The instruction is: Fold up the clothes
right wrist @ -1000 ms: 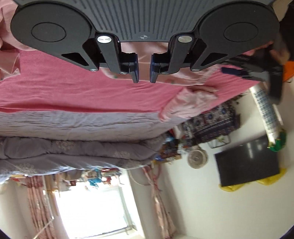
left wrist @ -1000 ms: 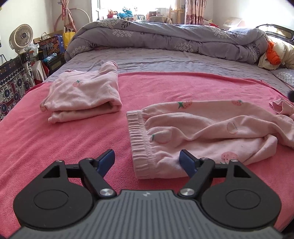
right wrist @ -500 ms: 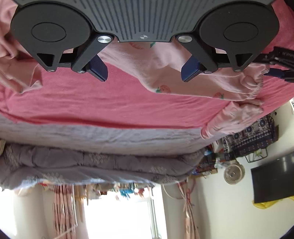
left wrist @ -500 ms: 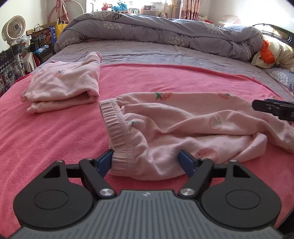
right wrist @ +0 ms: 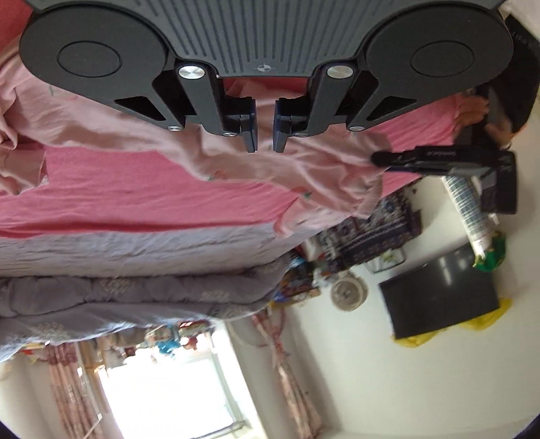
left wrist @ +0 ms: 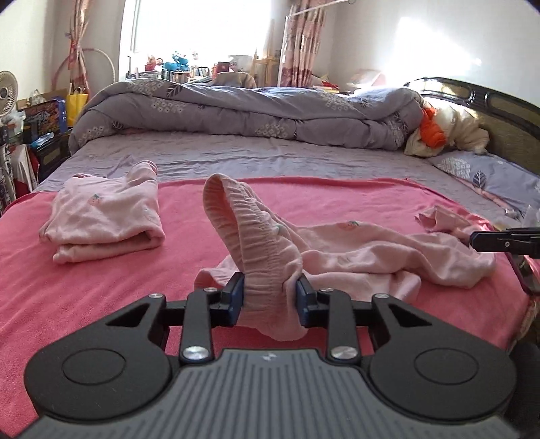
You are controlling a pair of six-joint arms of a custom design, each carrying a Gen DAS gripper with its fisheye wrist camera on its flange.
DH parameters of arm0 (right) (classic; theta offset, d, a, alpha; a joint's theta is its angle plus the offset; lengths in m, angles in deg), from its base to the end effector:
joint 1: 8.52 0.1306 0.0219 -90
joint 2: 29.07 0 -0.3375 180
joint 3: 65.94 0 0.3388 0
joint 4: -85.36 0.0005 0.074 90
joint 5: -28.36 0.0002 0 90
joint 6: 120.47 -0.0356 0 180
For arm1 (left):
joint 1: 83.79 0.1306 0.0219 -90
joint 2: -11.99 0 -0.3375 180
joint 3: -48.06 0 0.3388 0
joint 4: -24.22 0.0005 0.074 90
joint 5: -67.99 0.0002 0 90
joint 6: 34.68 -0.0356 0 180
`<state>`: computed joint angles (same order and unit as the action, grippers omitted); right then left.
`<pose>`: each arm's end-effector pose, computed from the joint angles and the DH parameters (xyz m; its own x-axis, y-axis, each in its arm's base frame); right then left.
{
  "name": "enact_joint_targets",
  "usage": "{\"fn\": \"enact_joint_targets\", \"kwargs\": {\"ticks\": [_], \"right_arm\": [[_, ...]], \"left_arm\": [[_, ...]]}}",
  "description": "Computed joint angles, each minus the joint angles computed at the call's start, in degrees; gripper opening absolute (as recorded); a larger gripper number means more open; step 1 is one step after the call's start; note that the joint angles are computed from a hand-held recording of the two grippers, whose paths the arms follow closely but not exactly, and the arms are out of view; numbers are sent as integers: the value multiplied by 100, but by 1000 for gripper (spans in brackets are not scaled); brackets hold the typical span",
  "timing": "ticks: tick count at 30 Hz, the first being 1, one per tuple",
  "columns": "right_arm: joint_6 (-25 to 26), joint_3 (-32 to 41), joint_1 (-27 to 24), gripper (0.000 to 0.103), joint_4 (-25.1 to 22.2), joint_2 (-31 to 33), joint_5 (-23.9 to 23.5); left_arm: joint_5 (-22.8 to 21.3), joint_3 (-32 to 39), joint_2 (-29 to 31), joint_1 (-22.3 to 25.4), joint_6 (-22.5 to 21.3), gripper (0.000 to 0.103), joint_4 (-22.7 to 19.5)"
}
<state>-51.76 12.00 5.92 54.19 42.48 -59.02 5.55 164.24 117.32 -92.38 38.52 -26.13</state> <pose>0.3406 0.0855 0.4424 -0.4540 0.2576 -0.8529 -0.0473 0.9490 0.3118 0.5168 -0.0952 0.4526 -0.4618 0.3289 -0.8238 0.6465 0.7607 -0.0587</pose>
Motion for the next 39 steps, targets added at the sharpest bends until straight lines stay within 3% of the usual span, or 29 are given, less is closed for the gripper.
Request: {"fn": "enact_joint_targets", "kwargs": {"ticks": [2,4,7,9,10,12,13,16,19,23,29,33,37,39], "right_arm": [[67,143,-10,50,-30,230,412],[102,317,-85,65,84,545,749],[141,978,-372,76,156,1410,554],[283,1816,-457,77,-296,2294,601],[292,2263,-458,75,-633,2723,677],[123,2939,-460,41,-1265,3347,667],[2,3020,-426,27,-1334,3473,747],[134,2463,-246,18,-759,3116,1157],[155,1890,-118,14,-337,2477,1208],[327,1490,119,11,-339,1785,1209],[107,865,490,11,-675,842,947],[-473,496,595,11,-988,429,650],[-947,-10,606,8,-917,25,-136],[-1059,-199,728,8,-958,-99,-184]], "left_arm": [[-180,66,114,-8,-47,40,-205],[-303,147,232,-8,22,40,-382],[-284,50,205,10,-8,40,-405],[-291,-4,179,12,-47,40,-397],[-286,-12,176,17,-56,41,-404],[-279,-73,147,37,-87,42,-402],[-281,-91,136,49,-112,44,-397],[-307,-140,85,97,-200,53,-321],[-642,-281,-62,125,-164,74,15],[-728,-202,-75,218,33,90,311],[-749,231,176,218,108,91,350],[-602,573,438,117,115,91,104],[73,212,215,137,-19,95,305],[448,48,109,157,-235,99,385]]}}
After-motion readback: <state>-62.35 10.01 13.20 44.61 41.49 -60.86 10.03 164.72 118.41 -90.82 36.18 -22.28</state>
